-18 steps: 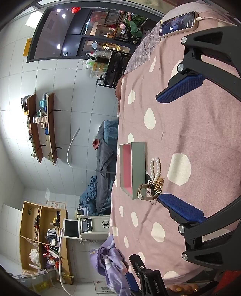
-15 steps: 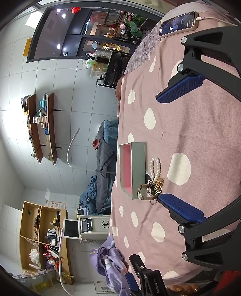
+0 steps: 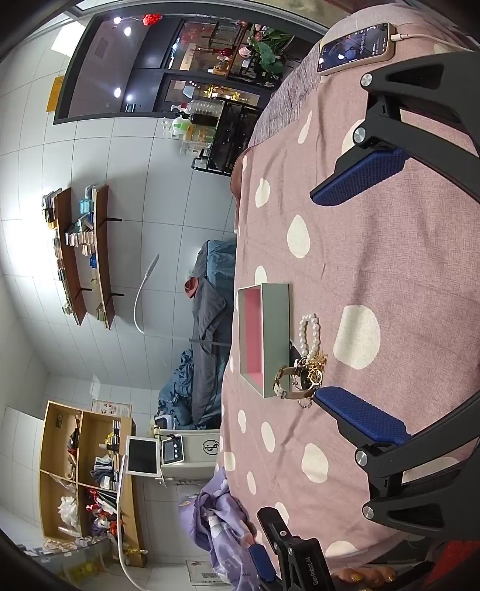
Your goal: Organize jewelry
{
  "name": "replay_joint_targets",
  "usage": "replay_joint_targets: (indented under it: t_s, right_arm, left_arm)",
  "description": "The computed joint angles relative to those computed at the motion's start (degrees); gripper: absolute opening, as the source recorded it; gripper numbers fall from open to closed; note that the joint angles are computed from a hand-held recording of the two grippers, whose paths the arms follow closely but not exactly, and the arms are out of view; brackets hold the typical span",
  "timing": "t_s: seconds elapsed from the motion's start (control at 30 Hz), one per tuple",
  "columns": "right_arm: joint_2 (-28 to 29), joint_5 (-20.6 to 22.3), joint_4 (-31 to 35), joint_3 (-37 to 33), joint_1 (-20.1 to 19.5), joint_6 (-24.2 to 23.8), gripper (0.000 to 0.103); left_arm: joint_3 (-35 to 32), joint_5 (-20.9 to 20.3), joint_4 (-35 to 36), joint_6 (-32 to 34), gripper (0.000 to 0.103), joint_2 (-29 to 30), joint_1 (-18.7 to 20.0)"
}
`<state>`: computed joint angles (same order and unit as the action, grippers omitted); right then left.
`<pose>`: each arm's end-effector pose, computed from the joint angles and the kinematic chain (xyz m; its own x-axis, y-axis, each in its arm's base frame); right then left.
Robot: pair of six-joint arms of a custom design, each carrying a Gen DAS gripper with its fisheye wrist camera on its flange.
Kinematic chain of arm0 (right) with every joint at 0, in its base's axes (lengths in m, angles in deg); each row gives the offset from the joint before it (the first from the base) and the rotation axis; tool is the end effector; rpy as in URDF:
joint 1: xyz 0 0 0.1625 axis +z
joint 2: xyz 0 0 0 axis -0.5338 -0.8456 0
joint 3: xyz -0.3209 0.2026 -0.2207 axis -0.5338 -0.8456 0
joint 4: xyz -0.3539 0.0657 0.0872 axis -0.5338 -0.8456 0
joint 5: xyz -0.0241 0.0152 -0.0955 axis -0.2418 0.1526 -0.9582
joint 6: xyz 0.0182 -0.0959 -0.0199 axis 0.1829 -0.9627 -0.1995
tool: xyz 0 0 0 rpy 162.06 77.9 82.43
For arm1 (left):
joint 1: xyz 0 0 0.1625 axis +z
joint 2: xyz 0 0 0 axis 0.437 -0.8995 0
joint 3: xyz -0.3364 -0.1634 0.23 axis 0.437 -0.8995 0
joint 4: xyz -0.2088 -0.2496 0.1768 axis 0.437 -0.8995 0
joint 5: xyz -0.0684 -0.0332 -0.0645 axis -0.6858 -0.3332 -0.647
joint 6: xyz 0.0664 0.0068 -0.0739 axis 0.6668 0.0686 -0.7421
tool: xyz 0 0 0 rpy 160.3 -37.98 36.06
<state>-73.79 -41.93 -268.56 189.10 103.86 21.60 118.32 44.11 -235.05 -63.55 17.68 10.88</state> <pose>0.0163 -0.3945 0.2064 -0.6324 0.0210 0.7744 -0.7344 0.3020 -0.6079 -0.2167 -0.4332 -0.0080 -0.7240 0.0977 -0.6828 0.6763 0.2952 -0.6749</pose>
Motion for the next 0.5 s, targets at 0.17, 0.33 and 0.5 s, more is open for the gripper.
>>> replay_joint_targets:
  t_s: [0.17, 0.33, 0.5]
  right_arm:
    - [0.0, 0.0, 0.1, 0.0, 0.0, 0.1, 0.096]
    - [0.1, 0.0, 0.0, -0.1, 0.0, 0.0, 0.096]
    - [0.0, 0.0, 0.0, -0.1, 0.0, 0.0, 0.096]
  left_arm:
    - [-0.1, -0.1, 0.3, -0.1, 0.098, -0.2, 0.1]
    - [-0.3, -0.2, 0.7, -0.1, 0.098, -0.3, 0.2]
    - [-0.2, -0.2, 0.5, 0.0, 0.098, -0.2, 0.3]
